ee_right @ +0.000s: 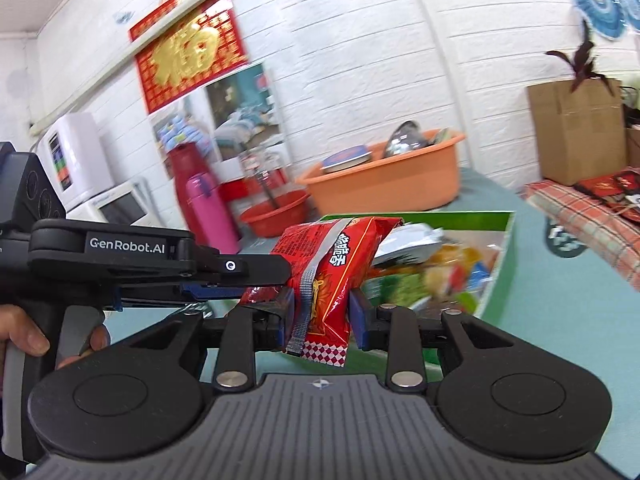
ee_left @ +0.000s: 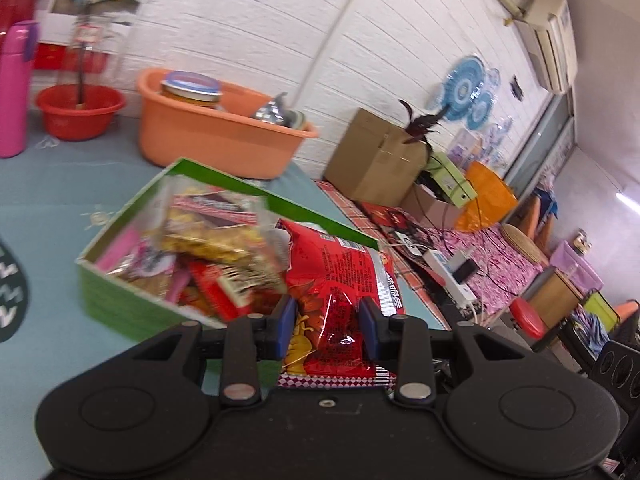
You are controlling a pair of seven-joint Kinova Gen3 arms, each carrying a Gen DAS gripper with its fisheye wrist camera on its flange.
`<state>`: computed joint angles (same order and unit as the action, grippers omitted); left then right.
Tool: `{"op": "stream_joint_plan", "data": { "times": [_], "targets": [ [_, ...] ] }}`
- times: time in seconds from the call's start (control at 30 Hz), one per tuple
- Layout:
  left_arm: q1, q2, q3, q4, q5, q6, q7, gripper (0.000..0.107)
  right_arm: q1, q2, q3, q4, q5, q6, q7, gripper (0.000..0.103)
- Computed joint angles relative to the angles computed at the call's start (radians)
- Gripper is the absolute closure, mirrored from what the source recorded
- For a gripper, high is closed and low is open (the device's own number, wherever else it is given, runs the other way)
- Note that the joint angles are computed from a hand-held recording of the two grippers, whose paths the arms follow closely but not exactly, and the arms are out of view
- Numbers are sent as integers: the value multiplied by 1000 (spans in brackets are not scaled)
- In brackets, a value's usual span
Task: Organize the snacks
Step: 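Carry the red-white packet into the green box and open both tools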
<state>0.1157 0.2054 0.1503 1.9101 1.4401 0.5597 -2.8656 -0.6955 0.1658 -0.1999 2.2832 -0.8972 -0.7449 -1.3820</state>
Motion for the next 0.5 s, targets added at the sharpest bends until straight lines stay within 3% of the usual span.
{"op": "stream_joint_plan", "data": {
  "times": [0.17, 0.37, 0.43, 0.5],
  "targets": [
    [49, 78, 40, -104, -90, -30, 95, 85, 29, -10, 14, 34, -11, -26, -34, 50],
    [78, 162, 86, -218, -249, -83, 248, 85, 89, 8, 35, 41, 57, -3, -106, 50],
    [94, 184, 86, -247, -313, -103, 311, 79, 112, 24, 44, 31, 108, 25, -137, 48],
    [82, 194, 103, -250, -330, -126, 331, 63, 125, 38, 48, 25, 144, 41, -152, 40]
  ]
}}
